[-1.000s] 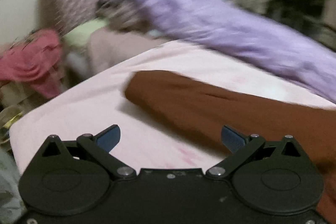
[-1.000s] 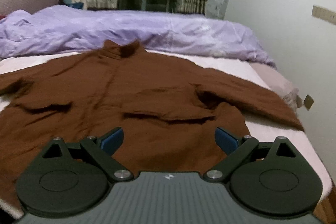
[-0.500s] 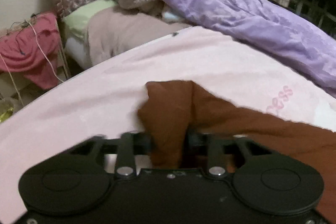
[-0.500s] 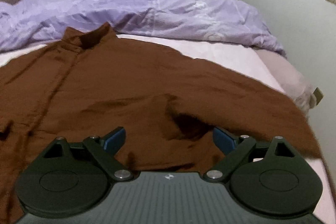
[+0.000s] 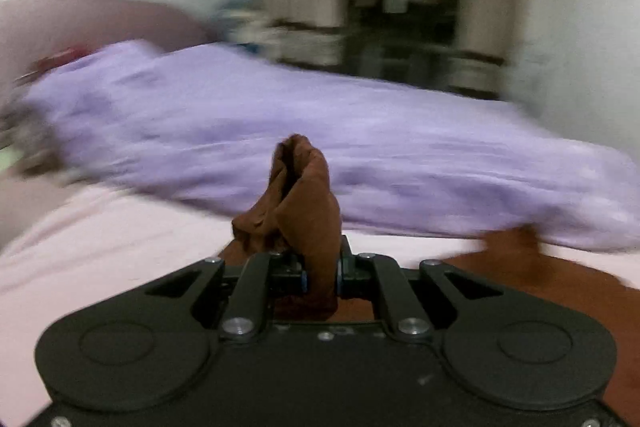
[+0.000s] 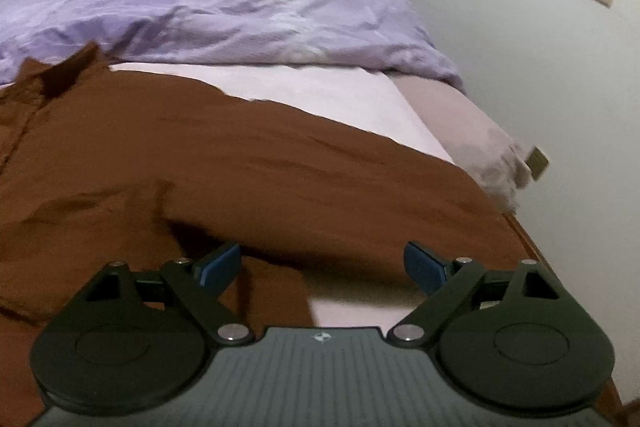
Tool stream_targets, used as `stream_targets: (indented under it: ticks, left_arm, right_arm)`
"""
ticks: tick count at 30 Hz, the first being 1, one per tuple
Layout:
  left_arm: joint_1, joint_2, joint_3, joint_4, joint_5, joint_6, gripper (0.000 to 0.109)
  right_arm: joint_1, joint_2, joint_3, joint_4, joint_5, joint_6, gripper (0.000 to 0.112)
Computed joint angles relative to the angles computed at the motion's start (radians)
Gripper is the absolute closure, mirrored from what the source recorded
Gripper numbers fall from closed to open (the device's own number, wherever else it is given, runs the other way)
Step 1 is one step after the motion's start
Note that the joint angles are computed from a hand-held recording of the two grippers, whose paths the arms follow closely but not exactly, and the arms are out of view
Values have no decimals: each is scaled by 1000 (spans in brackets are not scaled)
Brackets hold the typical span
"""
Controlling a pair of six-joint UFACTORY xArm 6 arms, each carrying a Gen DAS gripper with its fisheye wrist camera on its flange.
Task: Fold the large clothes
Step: 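Carry the sleeve across the jacket body and release it with the left gripper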
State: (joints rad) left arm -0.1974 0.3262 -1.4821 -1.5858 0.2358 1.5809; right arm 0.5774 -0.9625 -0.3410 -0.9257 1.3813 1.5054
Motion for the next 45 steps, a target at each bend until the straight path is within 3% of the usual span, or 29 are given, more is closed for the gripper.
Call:
stream_targets:
  ticks: [4,8,11,14,16,17,18,19,20,21,23,27,29,33,35,38,39,41,43,44,45]
  left_arm:
    - [-164,-54,68,-126,68,136,99]
    - [-280,-20,66,-109,148,34,99]
    - [-351,29,63,-88,150,2,99]
    - [-407,107,43,43,166,-96,95]
    - [-424,183,20,138,203,-143,74]
    - [-445,207,24,129,188,-103,71]
    - [-481,189,50,78,139,-21,61]
    - [-499,180,65,36,117,83,44]
    - [-506,175,73,19,121,146,36]
    - [-510,171,75,34,125,167,30]
    - [-528,149,90,86,97,158,30]
    - [-472,18,201,143,219,110,30]
    - [-416,-76,287,108,287,144,30]
    - [-234,-271,466,29,429,222,28]
    - [-168,-278,464,-26,417,214,27]
    - [-89,-272,460,-65,360,223,26]
    - [-72,-265,453,-51,332,210,26]
    - [-32,-266,453,2,298,164,26]
    - [21,-270,458,37,303,152,26]
    - [36,-265,455,39,298,162,26]
    - [57,-279,465,52,292,167,26]
  right_arm:
    - [-55,-12,8,25,8,15,9]
    - [-77,1,3,48,-3,17,9]
    - [-105,8,7,60,-34,-6,9]
    - [-157,8,11,105,-85,-38,9]
    - [-184,17,7,128,-110,-56,9]
    - [-179,20,3,126,-103,-54,9]
    - [-173,26,-2,120,-100,-53,9]
    - [-167,28,-4,115,-95,-53,9]
    - [-163,32,-6,111,-93,-56,9]
    - [-161,36,-9,109,-90,-59,9]
    - [-160,32,-8,105,-89,-61,9]
    - [-184,-82,43,116,-111,-56,9]
    - [-207,-184,88,124,-116,-58,9]
    - [-258,-457,183,147,-18,-47,9]
    - [-372,-653,240,213,-12,-97,9]
    - [-686,-810,301,359,-67,-183,9]
    - [-791,-814,320,403,-112,-199,9]
    - [-1000,-884,403,530,-303,-324,9]
    - [-1097,-809,448,591,-513,-382,9]
    - [-1111,-746,458,558,-617,-379,24]
    - [-1132,-673,465,568,-722,-398,52]
